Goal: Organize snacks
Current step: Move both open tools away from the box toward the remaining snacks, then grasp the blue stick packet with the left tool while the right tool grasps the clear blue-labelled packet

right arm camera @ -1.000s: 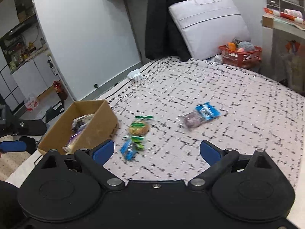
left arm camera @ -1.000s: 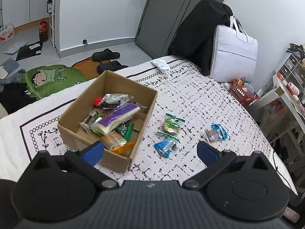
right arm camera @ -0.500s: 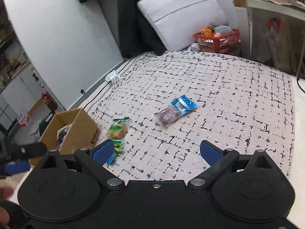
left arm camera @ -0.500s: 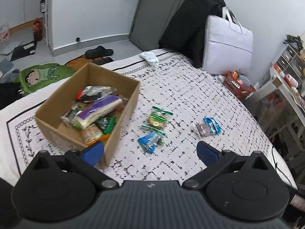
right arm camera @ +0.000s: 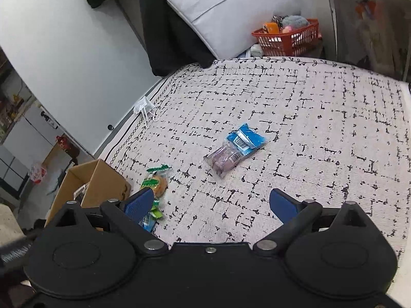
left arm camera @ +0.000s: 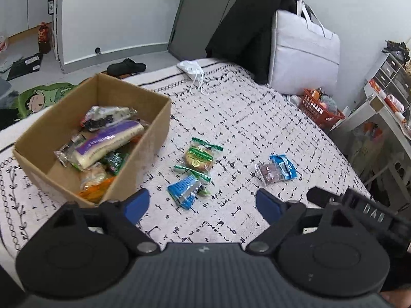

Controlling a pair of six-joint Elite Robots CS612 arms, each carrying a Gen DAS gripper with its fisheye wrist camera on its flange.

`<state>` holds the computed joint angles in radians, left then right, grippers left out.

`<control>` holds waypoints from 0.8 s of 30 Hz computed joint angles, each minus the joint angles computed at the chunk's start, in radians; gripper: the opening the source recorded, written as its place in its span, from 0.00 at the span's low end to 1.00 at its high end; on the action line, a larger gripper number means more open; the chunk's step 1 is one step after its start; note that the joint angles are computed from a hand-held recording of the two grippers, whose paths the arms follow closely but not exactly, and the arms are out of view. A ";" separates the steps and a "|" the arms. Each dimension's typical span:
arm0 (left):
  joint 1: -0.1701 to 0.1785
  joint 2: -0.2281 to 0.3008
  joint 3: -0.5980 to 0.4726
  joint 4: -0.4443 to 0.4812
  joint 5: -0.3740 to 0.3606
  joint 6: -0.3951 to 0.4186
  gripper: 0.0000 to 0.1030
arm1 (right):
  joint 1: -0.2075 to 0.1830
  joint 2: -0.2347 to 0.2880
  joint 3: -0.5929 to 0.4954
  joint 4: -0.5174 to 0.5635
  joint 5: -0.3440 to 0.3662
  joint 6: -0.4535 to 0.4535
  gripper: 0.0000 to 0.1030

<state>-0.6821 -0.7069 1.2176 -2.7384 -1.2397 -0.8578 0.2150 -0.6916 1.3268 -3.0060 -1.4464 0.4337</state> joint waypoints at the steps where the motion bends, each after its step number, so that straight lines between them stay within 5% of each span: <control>1: 0.001 0.008 -0.010 0.005 -0.003 0.000 0.81 | -0.001 0.004 -0.006 0.005 0.003 0.004 0.92; 10: 0.012 0.072 -0.092 0.056 -0.035 -0.009 0.65 | -0.010 0.046 -0.067 0.062 0.035 0.040 0.86; 24: 0.036 0.181 -0.235 0.181 -0.068 -0.002 0.60 | -0.019 0.125 -0.176 0.150 0.085 0.073 0.86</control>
<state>-0.6466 -0.5263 0.9827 -2.5578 -1.3075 -0.8599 0.1964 -0.5661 1.1509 -2.8558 -1.3615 0.5062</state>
